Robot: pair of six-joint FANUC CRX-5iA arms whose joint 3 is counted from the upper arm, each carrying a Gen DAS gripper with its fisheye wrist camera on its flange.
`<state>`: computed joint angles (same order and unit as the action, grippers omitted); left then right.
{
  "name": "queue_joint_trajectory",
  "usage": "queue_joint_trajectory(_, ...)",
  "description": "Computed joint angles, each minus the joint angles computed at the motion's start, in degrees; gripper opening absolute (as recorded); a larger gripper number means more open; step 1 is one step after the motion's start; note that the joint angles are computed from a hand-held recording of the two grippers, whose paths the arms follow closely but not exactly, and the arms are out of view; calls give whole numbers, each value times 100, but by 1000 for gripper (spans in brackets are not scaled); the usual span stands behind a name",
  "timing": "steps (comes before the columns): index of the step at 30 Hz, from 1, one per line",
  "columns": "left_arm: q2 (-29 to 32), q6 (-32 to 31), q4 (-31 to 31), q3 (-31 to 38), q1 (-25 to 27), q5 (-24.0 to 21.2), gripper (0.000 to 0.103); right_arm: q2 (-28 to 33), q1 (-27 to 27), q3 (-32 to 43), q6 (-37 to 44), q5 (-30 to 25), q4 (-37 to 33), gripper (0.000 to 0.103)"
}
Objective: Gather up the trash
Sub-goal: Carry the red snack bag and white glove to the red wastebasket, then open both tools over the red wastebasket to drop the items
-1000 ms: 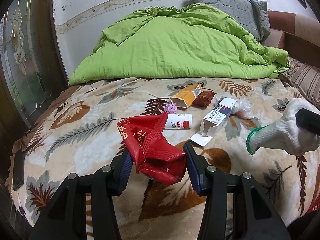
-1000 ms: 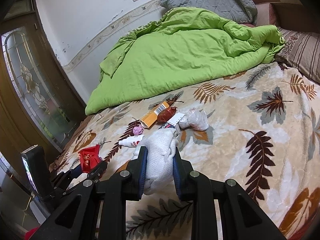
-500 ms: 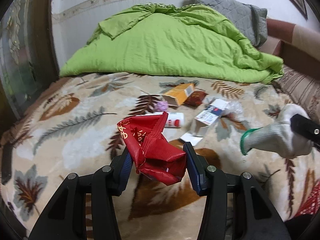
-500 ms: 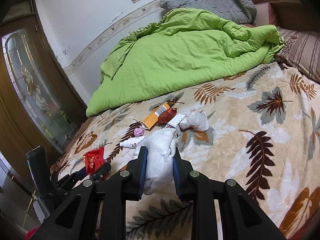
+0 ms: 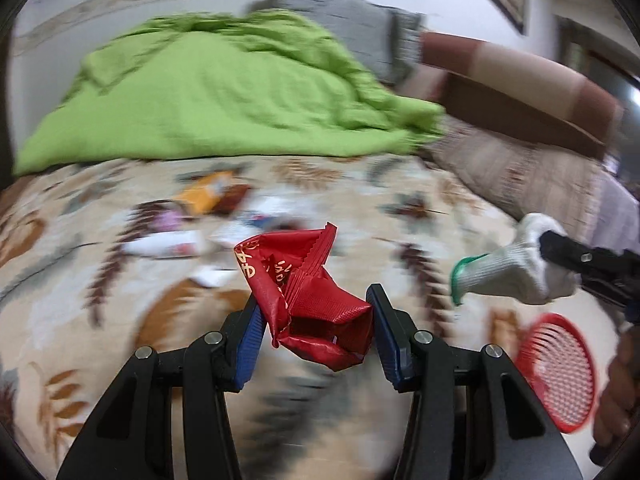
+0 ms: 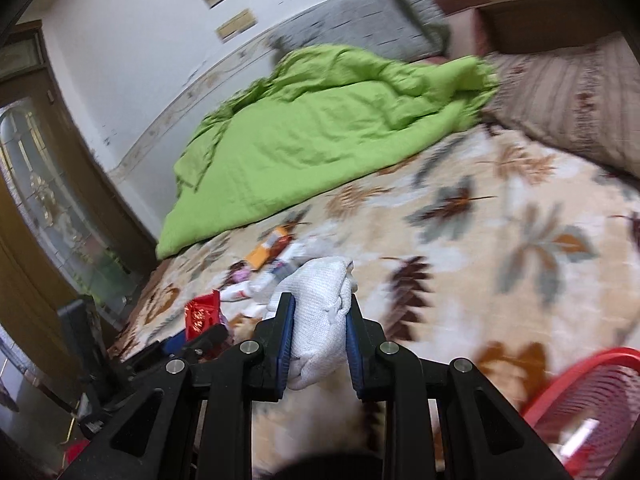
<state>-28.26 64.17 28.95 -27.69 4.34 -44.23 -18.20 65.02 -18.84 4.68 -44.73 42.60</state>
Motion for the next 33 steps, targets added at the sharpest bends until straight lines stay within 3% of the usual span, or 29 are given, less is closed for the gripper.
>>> queue_joint_trajectory(11,762,-190,498,711,-1790,-408,49,-1732,1358,-797,-1106,-3211,524,26)
queue_joint_trajectory(17,1363,-250,491,1162,-2634,-763,49,-2208,2230,-998,-1692,-4563,629,28)
queue_joint_trajectory(19,1567,-302,555,1291,-2775,-963,54,-2312,2457,-1074,-1925,-4871,562,32)
queue_joint_trajectory(23,1752,-366,508,1420,-2965,-1135,64,-2448,2659,-1206,-2269,-5149,543,56)
queue_joint_trajectory(28,1660,-246,393,1396,-2898,-1115,69,-2339,2536,-1144,-2137,-5094,728,59)
queue_joint_trajectory(33,1407,-97,252,1283,-2507,-1099,70,-2116,1979,-1072,-1822,-4249,740,62)
